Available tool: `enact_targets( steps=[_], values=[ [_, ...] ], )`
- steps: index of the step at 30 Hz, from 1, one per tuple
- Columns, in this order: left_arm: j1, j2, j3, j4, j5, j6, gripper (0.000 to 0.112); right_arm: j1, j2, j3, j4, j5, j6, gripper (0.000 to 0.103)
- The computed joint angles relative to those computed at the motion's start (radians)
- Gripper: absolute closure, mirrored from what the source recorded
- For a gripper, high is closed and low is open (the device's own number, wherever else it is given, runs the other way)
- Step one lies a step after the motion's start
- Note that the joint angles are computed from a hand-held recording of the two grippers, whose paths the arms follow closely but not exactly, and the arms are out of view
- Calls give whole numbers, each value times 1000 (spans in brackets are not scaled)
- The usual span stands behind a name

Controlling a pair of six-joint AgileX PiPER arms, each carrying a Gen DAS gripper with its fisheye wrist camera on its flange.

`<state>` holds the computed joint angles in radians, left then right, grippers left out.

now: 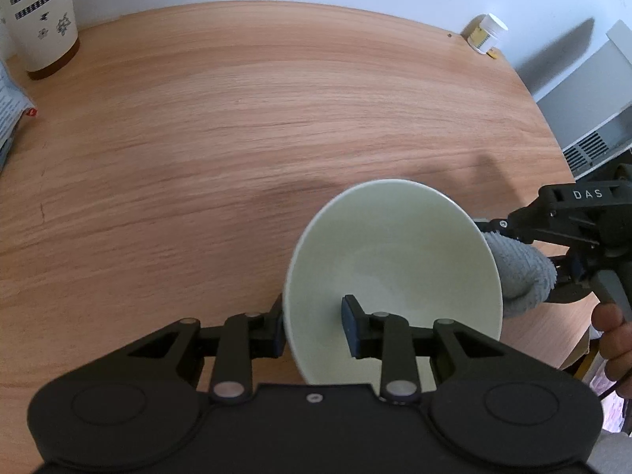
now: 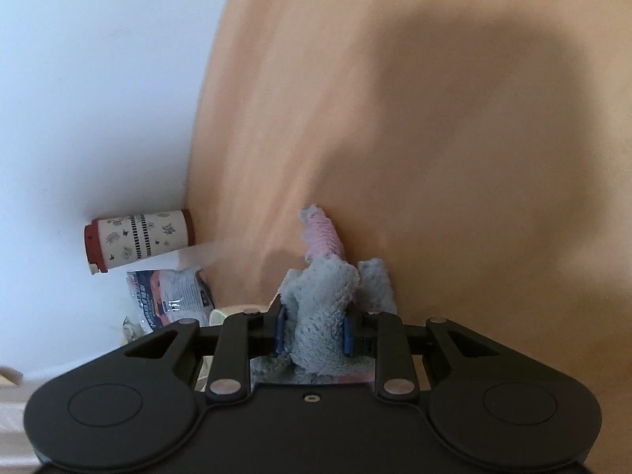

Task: Clean bowl
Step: 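Keep rubbing the cloth along the bowl's outer wall with the right tool, then open the left tool to release the bowl onto the table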

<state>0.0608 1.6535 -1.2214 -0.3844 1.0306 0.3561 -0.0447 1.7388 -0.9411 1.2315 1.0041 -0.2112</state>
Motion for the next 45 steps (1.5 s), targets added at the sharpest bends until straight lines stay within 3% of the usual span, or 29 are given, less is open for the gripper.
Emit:
enact_targets(
  steps=[5,15,18,26,28,30,34,36,40,42,45],
  values=[
    [19,7,-6,-18,20,30,86,27,41,-70,24,0,19,73],
    [24,2,-3,-14,21,27,85,145,209,-449,-11,62,96,72],
    [22,4,-4,-15,20,25,85,164,203,-481,-29,58,116,72],
    [11,31,-54,6,60,-35,84,63,61,-306,-18,-1,70,72],
    [5,38,-70,20,73,-58,72,45,37,-293,-54,-10,75,72],
    [-15,46,-90,60,78,-109,53,20,-4,-284,-126,-22,61,72],
    [-35,53,-107,98,89,-170,46,22,-40,-316,-265,-49,87,72],
    [-38,52,-109,103,92,-177,33,35,-55,-342,-355,-68,96,72],
    [-42,41,-115,125,97,-197,23,46,-84,-336,-423,-125,88,72],
    [-40,37,-122,139,104,-211,10,53,-97,-330,-451,-159,79,72],
    [-37,25,-128,155,109,-216,10,93,-101,-338,-575,-209,101,72]
  ],
)
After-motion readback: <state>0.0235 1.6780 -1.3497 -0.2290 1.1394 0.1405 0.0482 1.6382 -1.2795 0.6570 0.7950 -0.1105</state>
